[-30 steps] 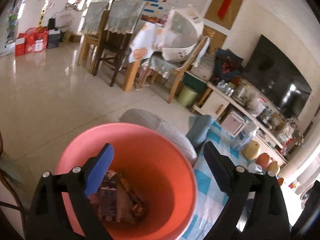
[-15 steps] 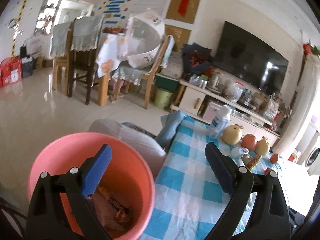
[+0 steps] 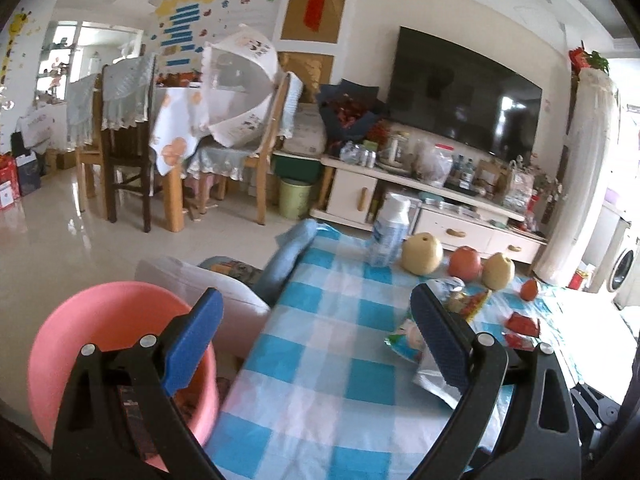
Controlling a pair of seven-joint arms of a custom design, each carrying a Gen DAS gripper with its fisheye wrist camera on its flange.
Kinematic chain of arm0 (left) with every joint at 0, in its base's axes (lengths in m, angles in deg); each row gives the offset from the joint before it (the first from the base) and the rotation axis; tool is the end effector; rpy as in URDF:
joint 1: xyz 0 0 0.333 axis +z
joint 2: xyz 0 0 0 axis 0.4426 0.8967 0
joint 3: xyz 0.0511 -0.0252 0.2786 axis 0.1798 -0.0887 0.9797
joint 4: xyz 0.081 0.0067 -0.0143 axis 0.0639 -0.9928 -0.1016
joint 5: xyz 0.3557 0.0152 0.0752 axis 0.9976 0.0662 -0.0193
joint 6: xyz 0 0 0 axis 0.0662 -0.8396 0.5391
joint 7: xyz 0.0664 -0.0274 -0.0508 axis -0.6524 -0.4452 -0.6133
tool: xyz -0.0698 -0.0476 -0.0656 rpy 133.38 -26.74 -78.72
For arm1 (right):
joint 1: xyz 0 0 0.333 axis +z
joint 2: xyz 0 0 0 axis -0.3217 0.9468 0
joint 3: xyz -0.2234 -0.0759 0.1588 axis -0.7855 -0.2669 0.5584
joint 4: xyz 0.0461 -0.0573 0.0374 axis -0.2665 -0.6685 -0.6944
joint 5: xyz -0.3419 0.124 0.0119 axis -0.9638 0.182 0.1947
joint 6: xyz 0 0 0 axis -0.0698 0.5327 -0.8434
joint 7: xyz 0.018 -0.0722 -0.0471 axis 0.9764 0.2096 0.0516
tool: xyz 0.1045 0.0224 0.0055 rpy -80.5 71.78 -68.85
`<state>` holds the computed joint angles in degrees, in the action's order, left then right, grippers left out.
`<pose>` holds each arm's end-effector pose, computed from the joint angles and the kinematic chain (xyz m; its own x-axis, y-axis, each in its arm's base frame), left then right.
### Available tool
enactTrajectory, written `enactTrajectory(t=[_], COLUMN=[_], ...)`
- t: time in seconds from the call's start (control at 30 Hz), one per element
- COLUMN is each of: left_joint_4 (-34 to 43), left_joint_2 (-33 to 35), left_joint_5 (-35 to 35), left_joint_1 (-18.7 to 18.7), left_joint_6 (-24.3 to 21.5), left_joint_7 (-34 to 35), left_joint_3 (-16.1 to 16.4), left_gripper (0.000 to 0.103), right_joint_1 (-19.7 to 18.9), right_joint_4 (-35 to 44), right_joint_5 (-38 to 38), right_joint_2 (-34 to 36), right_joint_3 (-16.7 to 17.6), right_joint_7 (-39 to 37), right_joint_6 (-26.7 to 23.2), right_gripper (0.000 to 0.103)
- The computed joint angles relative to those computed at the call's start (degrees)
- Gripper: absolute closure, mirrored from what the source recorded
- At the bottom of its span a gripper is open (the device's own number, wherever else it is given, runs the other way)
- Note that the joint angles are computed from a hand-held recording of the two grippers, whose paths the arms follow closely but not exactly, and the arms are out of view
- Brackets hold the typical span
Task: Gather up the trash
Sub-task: 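Move both tools back over the table toward the remaining wrappers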
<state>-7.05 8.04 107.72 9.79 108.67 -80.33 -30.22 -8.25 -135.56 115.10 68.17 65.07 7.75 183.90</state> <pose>0.6299 -0.2213 0.5159 0.2073 -0.9639 0.1670 -0.3775 -0.2363 -0.8954 0.6102 0.1728 0.5124 0.5420 -0.8323 -0.1163 -0.5728 -0.2646 -0.7758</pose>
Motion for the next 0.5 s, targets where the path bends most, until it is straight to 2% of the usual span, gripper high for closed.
enactTrajectory(t=[0.17, 0.5], left_joint_4=[3.6, 11.7], left_joint_2=[3.1, 9.3], left_joint_5=[-3.9, -10.9], left_joint_1=[-1.0, -4.6], left_joint_6=[-1.2, -3.7], left_joint_7=[4.5, 13.0], left_joint_3=[-0.7, 0.6], left_gripper=[0.008, 0.008], right_joint_1=[-1.4, -3.9], right_joint_4=[0.6, 0.7], right_joint_5=[0.5, -0.6], right_joint_2=[0.5, 1.1], right_joint_3=[-0.8, -1.9], right_joint_7=[0.8, 2.3], right_joint_6=[0.2, 2.1], right_gripper=[0.008, 0.008])
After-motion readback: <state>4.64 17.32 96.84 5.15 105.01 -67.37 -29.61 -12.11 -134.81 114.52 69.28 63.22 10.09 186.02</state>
